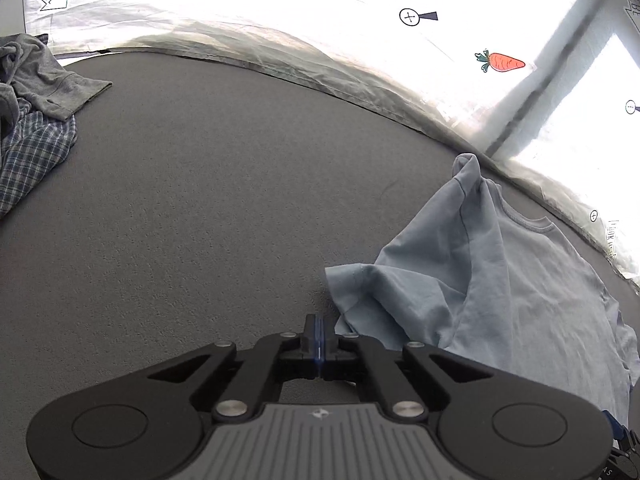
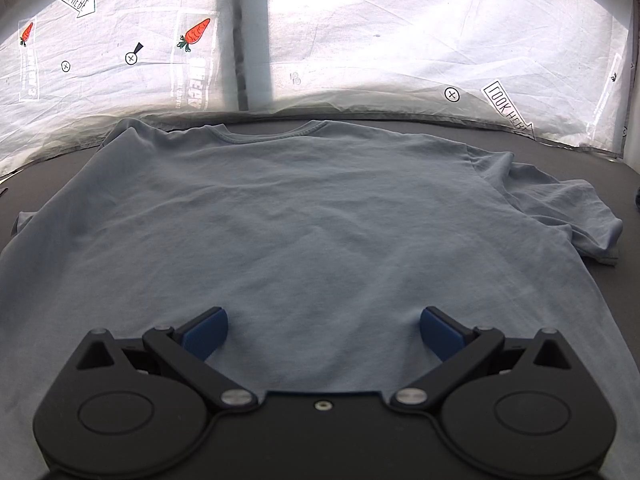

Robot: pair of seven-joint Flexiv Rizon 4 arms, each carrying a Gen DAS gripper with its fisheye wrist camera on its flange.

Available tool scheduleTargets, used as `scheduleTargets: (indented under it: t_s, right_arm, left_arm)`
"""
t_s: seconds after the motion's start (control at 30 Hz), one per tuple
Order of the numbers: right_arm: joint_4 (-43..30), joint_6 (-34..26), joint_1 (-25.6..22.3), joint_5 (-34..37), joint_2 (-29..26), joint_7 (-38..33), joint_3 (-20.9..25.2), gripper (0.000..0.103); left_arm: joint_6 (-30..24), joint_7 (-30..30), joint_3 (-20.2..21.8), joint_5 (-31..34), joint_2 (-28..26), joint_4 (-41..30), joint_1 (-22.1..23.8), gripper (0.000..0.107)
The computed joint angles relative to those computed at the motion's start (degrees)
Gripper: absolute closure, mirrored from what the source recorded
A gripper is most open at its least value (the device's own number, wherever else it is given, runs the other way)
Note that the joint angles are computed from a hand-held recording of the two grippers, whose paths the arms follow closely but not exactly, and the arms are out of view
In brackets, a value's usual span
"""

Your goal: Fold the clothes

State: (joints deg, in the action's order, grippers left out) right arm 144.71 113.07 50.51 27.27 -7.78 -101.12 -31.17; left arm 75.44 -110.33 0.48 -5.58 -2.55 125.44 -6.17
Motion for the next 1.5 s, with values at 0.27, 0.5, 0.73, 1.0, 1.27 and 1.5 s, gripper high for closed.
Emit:
scheduleTargets:
  t_s: [0.27,0.5,0.73,1.0,1.27,1.5]
  right_arm:
    - [-0.1,0.0,-0.8,-0.1,0.1,-0.1,0.7,0.0]
    - [-0.1,-0.1,-0.6,0.0,0.1,-0.2,0.5,0.0]
    - [-0.1,-0.1,-0.6,-0.1,0.1,-0.2,0.5,0.0]
    - [-0.1,-0.1,-0.4,0.0,0.1,-0.2,0.5,0.0]
    - [-0.1,0.0,-0.4,0.0,0.1,-0.1,0.4,0.0]
    - [-0.1,0.0,-0.4,0.0,0.0,-0.1,0.5,0.0]
  left_arm:
    - [-1.1,3.8,-0.7,-2.2,-0.9,-0.4,-0.9,0.083]
    - [-3.0,-1.5,0.3,8.8,-1.6,-3.1,-1.7,0.078]
    - [-3.8,-8.1,1.4,18.1,-0.7,-5.4,-1.9,0.105]
    - [-9.2,-20.7,3.8,41.9,-2.9,-18.6,0.4,0.105]
    - [-10.8,-27.9,7.0,36.9,-7.6,-20.4,2.7,0.099]
    - [-10.0,-31.4,6.0,29.7,-2.5,-12.7,2.9,0.072]
